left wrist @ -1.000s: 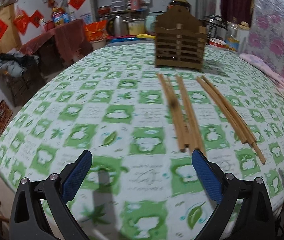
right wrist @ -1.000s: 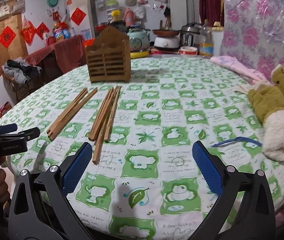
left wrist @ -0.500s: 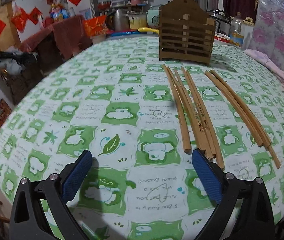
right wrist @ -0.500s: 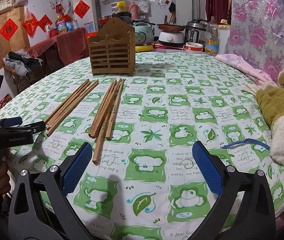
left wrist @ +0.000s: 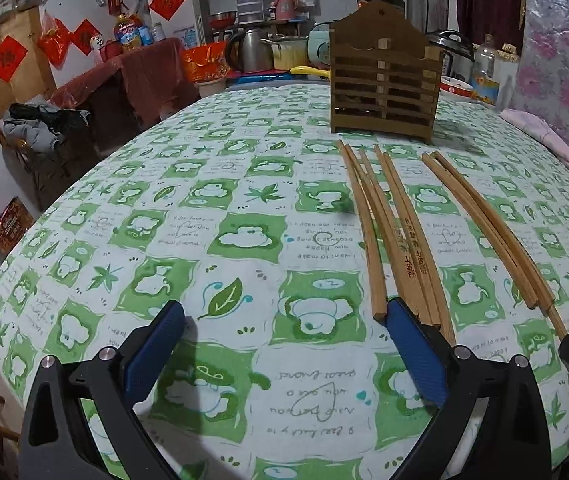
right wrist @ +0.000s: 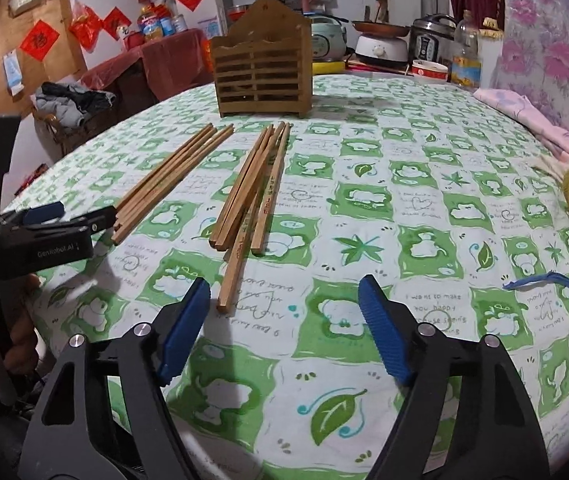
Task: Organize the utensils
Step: 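Move the right tool toward a chopstick pile while the left tool approaches another, then close the right tool on one chopstick while the left tool grasps another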
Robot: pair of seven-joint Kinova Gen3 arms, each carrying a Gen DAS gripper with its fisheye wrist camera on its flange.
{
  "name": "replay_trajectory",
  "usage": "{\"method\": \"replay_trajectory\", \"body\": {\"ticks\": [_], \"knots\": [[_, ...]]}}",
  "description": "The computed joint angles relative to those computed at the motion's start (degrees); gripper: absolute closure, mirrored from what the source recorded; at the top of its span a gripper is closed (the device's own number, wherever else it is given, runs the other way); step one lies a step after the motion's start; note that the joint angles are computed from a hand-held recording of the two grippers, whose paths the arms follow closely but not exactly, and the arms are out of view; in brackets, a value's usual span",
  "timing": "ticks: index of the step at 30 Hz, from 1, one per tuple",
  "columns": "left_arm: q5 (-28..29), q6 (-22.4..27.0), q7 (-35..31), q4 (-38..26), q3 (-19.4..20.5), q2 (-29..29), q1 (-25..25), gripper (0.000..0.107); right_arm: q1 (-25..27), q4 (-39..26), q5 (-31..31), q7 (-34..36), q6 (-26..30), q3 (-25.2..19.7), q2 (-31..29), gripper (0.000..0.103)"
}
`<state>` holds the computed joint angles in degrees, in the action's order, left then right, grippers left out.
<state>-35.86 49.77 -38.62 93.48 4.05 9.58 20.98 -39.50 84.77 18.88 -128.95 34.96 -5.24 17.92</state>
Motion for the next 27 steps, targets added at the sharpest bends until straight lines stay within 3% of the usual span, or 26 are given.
{"method": "replay_trajectory", "body": {"ticks": [3,4,6,7,9,14,16,17,18,19,27], "knots": [[-1.1,0.4,0.8,0.1,0.0,0.1,0.6,0.009,-0.7,-1.0,0.9,0.9,1.3,0.0,0.7,0.034],[-1.7,0.6,1.2,0.2,0.0,0.1,0.8,0.009,-0.5,-0.8,0.6,1.5,0.7,-0.3,0.6,0.043],[-2.0,1.0,1.4,0.1,0.1,0.2,1.0,0.009,1.4,-0.1,-1.4,4.7,-1.2,-2.0,0.3,0.071],[-1.6,1.3,0.9,-0.2,0.2,0.3,0.9,0.009,1.4,-0.1,-1.8,5.3,-1.5,-2.1,0.2,0.095],[-0.2,1.0,-0.5,-0.2,0.0,-0.1,0.6,0.016,0.1,-0.1,-1.3,4.9,-1.1,-1.0,0.1,0.096],[4.4,-1.4,-7.2,-0.4,1.3,-1.1,-1.2,0.058,0.3,1.2,-1.1,3.6,-2.6,-0.1,-1.8,0.096],[6.9,-3.1,-10.3,-0.2,1.5,-1.3,-2.1,0.078,-0.2,2.0,0.5,2.1,-3.5,0.5,-2.9,0.096],[8.0,-3.7,-11.5,-0.1,1.5,-1.4,-2.5,0.083,-0.5,2.5,1.4,1.1,-4.1,0.8,-3.6,0.096],[9.0,-4.3,-12.4,0.0,1.4,-1.5,-2.9,0.096,-0.6,2.9,2.4,0.1,-4.6,1.0,-4.2,0.096],[10.3,-4.8,-13.9,0.0,1.4,-1.6,-3.4,0.101,-0.7,3.3,3.3,-0.9,-5.2,1.1,-4.8,0.096],[12.8,-5.8,-15.5,-0.1,0.7,-1.3,-4.1,0.101,1.1,4.5,5.6,-3.4,-7.1,-0.4,-7.0,0.097]]}}
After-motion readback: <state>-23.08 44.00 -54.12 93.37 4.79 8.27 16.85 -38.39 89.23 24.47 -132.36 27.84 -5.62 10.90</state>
